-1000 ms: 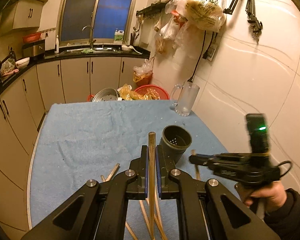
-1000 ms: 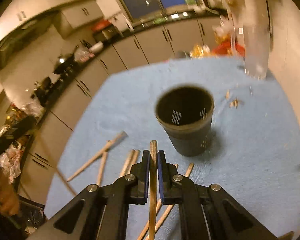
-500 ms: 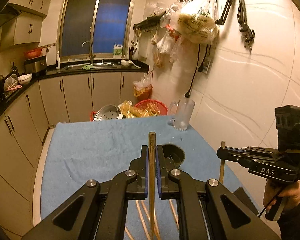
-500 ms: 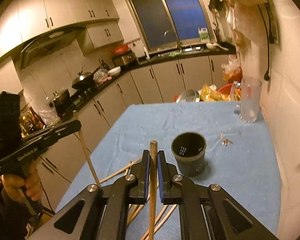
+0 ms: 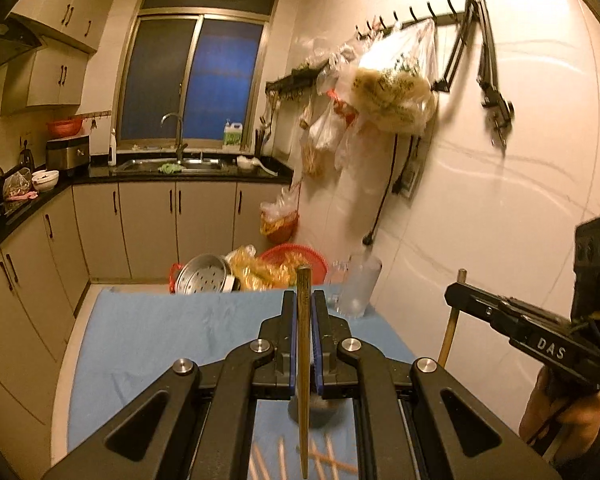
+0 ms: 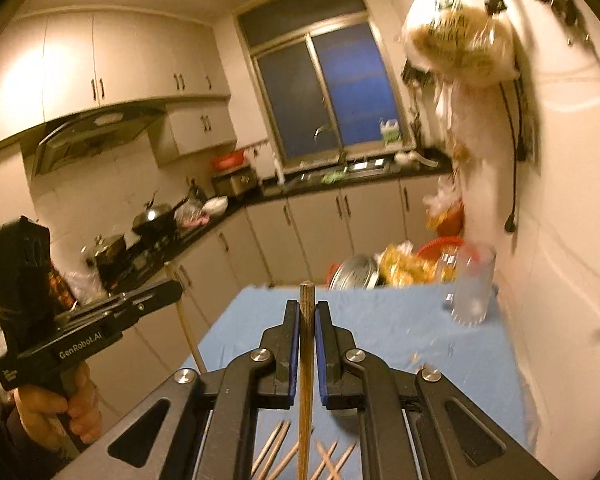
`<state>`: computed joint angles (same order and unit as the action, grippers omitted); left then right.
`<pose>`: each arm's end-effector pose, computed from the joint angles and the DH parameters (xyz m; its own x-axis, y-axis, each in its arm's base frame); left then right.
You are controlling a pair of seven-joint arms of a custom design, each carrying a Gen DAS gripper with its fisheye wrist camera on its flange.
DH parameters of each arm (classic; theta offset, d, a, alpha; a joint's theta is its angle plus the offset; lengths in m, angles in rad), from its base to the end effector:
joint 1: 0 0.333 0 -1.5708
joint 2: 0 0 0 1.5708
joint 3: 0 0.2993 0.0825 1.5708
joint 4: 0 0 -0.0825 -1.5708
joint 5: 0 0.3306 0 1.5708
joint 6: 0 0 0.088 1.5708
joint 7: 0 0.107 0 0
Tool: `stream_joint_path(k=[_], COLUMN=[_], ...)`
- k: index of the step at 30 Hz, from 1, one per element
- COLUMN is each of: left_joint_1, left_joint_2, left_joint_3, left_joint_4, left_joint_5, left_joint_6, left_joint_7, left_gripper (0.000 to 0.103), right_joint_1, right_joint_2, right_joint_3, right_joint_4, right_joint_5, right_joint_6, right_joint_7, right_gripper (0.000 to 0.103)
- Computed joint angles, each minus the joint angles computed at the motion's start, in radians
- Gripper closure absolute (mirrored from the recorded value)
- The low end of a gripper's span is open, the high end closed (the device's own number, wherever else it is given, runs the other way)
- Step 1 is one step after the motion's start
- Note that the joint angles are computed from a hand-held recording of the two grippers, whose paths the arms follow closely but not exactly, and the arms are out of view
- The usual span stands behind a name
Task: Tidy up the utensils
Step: 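Lift the right tool's chopstick over the black cup while the left tool carries its own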
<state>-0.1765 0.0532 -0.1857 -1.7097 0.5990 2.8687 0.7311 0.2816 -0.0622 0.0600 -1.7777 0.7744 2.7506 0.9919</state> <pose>0.5245 -0.2288 0.6673 -0.1152 -0.9763 0.1829 -0.4267 -0.1177 -0.8967 0.5161 0.1547 0.6805 0.4831 -0.8397 -0.2480 -0.4739 -0.0126 -0.8805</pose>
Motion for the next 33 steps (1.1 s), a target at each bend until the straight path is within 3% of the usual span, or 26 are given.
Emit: stream_joint_path(k=[7, 15, 19, 23, 33], left_joint_1=[-0.028, -0.06, -0.079, -0.09, -0.128], left_joint_2=[0.154, 0.304, 0.369, 0.42, 0.451], left_joint_3=[0.028, 0.067, 0.088, 0.089, 0.12], left_joint_4=[0.192, 0.368, 0.443, 0.477, 0.436], left_joint_5=[0.088, 0.088, 0.087, 0.07, 0.108], left_joint_6=[-0.014, -0.024, -0.034, -0.056, -0.068], left_joint_7=[-0.097, -0.102, -0.096, -0.057, -0.059], left_gripper=[0.096, 0.096, 0.096, 0.096, 0.096], right_joint_1=[0.005, -0.001, -0.017, -0.032, -0.076], right_joint_2=[0.083, 0.252, 0.315, 0.36, 0.387], right_joint_3=[0.011, 0.014, 0.037, 0.069, 0.109], right_joint_4=[0.088, 0.271, 0.327, 0.325, 0.248], right_joint_5=[-0.007, -0.122, -0.101, -0.064, 0.055], right_joint_6=[0.153, 0.165, 0.194, 0.232, 0.207], right_joint_7=[0.019, 0.097, 0.061, -0.008, -0.139], right_gripper=[0.095, 0.095, 0.095, 0.095, 0.094])
